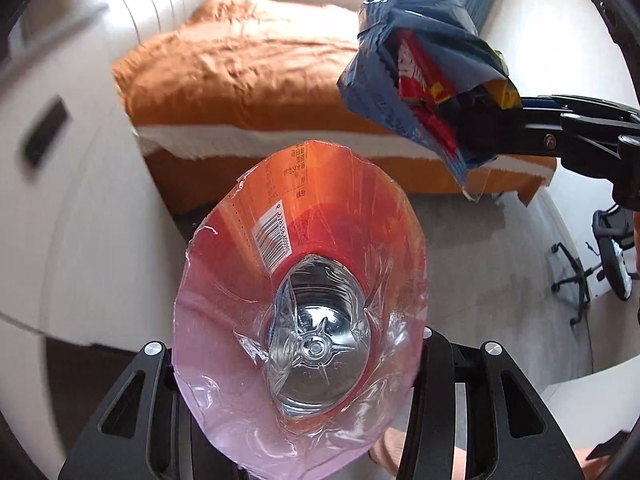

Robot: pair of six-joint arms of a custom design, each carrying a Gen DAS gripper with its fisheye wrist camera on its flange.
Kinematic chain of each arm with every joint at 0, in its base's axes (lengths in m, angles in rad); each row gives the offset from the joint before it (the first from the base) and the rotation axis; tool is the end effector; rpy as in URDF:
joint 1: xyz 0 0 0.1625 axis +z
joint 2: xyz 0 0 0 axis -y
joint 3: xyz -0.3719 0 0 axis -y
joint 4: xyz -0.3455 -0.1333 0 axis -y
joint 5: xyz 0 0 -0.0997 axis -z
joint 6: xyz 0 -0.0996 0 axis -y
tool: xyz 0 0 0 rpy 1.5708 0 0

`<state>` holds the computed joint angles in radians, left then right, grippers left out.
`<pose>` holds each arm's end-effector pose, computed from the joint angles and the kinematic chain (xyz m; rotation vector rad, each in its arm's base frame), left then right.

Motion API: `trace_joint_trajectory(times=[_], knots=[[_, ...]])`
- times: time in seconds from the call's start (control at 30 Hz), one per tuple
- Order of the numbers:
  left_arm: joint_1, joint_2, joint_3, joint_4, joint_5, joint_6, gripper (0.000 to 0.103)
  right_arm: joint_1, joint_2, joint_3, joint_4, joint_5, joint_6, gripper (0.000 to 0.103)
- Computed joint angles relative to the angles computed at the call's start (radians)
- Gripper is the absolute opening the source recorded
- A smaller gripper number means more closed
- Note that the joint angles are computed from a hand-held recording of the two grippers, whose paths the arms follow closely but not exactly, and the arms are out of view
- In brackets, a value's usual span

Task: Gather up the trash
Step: 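Carry the cup and chip bag to the white bin and release both, then move both tools back toward the desk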

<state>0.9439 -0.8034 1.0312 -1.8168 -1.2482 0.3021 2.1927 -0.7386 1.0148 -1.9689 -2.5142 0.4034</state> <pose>-0.2749 -0.6605 0.2595 1.2616 2.5271 -0.0997 0.4585 -0.5492 0.2728 0.1783 -2.2768 0.6925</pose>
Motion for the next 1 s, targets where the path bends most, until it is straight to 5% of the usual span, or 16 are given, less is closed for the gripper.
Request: trace_joint_trajectory(times=[0.27,0.3,0.33,0.37,0.43,0.53,0.73,1.0], knots=[[0.091,0.153,0.153,-0.228,0.007,0.078,0.045,-0.233,-0.116,0.385,-0.363,0.175,-0.239,0.038],[0.097,0.166,0.16,-0.238,0.01,0.08,0.05,-0.257,-0.115,0.407,-0.396,0.19,-0.263,0.038],[0.111,0.189,0.154,-0.255,0.005,0.094,0.075,-0.285,-0.109,0.431,-0.438,0.213,-0.291,0.04],[0.117,0.207,0.162,-0.296,0.02,0.11,0.092,-0.311,-0.107,0.45,-0.461,0.244,-0.314,0.045],[0.137,0.238,0.157,-0.334,0.032,0.148,0.098,-0.351,-0.098,0.479,-0.492,0.26,-0.348,0.096],[0.152,0.266,0.133,-0.326,0.062,0.16,0.098,-0.391,-0.094,0.51,-0.52,0.266,-0.367,0.099],[0.132,0.215,0.178,-0.323,0.094,0.086,0.098,-0.388,-0.114,0.512,-0.5,0.254,-0.366,0.099],[0.032,0.093,0.151,-0.233,0.125,-0.114,0.098,-0.262,-0.139,0.357,-0.369,0.202,-0.339,0.099]])
